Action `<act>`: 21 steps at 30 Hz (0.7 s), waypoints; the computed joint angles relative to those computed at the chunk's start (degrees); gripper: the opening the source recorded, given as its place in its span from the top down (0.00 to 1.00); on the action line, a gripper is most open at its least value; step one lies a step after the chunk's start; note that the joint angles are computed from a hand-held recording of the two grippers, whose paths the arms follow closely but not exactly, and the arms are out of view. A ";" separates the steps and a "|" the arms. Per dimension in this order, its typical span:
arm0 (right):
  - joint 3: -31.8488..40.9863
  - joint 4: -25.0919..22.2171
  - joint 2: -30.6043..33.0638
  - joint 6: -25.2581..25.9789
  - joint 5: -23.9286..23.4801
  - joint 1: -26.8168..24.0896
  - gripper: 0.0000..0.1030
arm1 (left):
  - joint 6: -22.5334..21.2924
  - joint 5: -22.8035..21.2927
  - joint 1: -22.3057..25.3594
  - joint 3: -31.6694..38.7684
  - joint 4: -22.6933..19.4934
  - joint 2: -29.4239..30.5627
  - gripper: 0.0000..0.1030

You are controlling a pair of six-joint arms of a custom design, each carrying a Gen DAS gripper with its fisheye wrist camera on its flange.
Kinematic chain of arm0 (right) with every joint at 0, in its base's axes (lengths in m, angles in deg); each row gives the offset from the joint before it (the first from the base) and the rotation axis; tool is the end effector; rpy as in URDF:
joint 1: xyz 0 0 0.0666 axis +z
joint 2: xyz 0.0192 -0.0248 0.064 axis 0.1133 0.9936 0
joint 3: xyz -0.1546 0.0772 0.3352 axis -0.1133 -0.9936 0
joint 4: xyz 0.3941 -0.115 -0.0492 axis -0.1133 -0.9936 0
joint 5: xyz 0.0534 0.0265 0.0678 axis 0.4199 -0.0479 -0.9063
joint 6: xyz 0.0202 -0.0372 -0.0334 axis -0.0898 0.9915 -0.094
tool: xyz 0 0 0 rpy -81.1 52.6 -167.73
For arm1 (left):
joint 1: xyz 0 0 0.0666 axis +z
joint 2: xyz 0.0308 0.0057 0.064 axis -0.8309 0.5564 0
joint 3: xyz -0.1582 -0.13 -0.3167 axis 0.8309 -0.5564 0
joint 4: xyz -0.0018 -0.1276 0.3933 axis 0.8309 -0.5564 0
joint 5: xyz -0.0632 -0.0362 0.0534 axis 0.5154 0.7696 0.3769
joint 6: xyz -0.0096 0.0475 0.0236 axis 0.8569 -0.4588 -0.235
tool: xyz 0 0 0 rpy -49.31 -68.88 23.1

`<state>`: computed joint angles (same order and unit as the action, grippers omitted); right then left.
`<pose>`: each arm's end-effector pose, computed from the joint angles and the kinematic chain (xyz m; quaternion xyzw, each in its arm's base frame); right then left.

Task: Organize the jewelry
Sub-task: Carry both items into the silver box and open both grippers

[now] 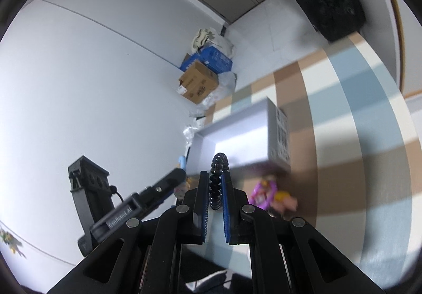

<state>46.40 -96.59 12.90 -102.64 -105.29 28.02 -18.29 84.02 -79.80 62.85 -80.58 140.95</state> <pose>0.3530 0.1566 0.6107 0.0437 0.8775 0.4074 0.2490 0.3755 -0.1705 0.6065 -0.0444 0.9256 -0.2361 0.2925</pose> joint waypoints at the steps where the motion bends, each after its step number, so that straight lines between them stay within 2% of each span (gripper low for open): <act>1: 0.99 -0.10 0.88 0.46 -0.29 -0.26 0.92 | -0.21 -0.15 -0.06 0.40 0.09 0.36 0.46; 12: 8.16 -1.63 9.31 4.09 -2.15 -1.81 0.92 | -0.49 -0.45 0.37 4.00 -0.23 4.62 0.46; 21: 9.48 -2.38 12.36 7.08 -2.30 -2.15 0.92 | 1.17 0.90 1.15 6.02 -1.31 7.73 0.46</act>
